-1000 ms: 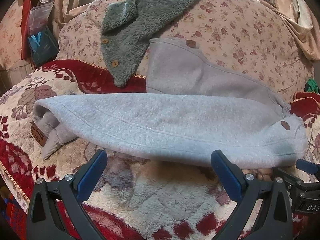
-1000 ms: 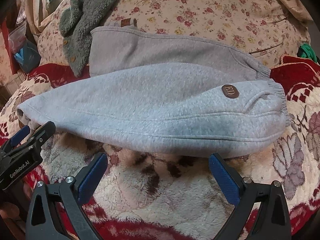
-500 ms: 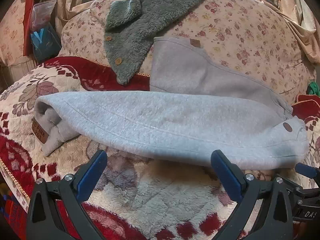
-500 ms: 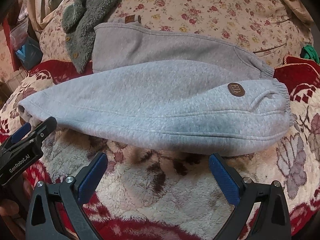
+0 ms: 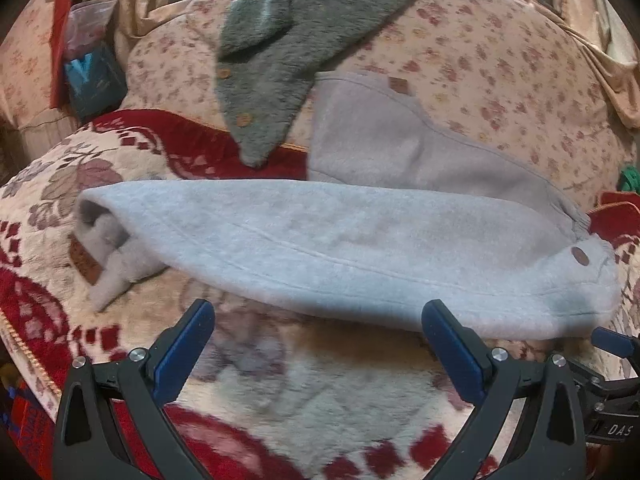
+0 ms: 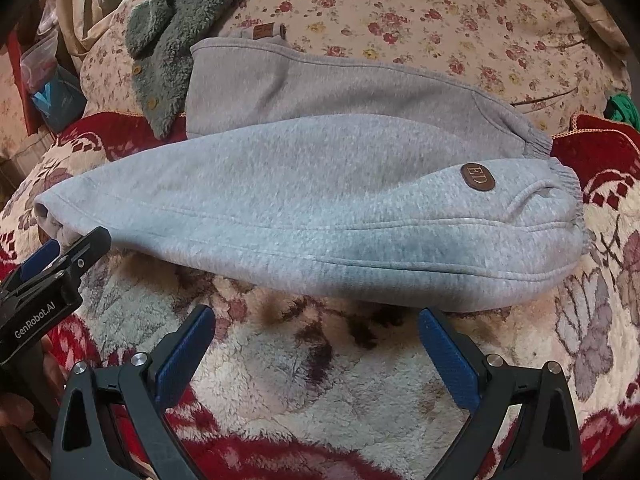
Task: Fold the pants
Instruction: 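Grasp the cuff end of the grey sweatpants with the right gripper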
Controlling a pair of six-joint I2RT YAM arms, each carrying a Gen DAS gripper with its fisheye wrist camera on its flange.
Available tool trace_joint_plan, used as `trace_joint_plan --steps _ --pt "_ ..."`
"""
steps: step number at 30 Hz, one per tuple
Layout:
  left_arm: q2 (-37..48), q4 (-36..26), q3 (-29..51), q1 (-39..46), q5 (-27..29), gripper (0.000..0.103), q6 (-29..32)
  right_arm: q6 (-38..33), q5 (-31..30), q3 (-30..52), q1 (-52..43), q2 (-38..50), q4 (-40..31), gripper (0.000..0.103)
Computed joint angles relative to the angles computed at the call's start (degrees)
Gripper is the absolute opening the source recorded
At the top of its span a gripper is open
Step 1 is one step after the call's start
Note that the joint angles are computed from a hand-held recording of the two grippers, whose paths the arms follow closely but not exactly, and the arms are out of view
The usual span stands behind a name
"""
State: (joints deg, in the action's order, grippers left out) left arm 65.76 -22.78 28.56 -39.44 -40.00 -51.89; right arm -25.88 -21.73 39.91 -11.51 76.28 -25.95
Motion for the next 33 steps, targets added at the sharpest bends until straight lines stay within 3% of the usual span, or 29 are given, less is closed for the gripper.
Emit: trace_joint_plan --steps 6,14,17,25,30,33 --pt "-13.2 -4.8 -4.7 11.3 5.1 0.103 1.3 -2.7 -1.6 2.6 -1.9 2.6 -1.7 0.103" --pt "-20.4 -4.9 -6.9 36.9 19.7 0.103 15.5 -11.9 -7.3 10.7 -17.2 11.0 -10.7 0.103" --pt "-17.3 -1.5 -7.3 42.8 25.2 0.103 17.8 -12.2 -9.4 14.8 -21.9 15.2 -12.4 0.103" --pt "-8.4 7.8 -7.2 46.5 34.9 0.103 19.1 -1.7 -15.7 31.0 -26.7 33.9 -19.8 0.103" --pt "-0.4 14.5 -5.8 47.9 38.3 0.103 17.7 2.1 -17.9 31.8 -24.4 35.5 -15.2 0.103" --pt "5.1 17.5 -4.0 47.2 37.5 0.103 17.3 6.4 -20.8 31.6 -24.0 36.8 -11.5 0.103"
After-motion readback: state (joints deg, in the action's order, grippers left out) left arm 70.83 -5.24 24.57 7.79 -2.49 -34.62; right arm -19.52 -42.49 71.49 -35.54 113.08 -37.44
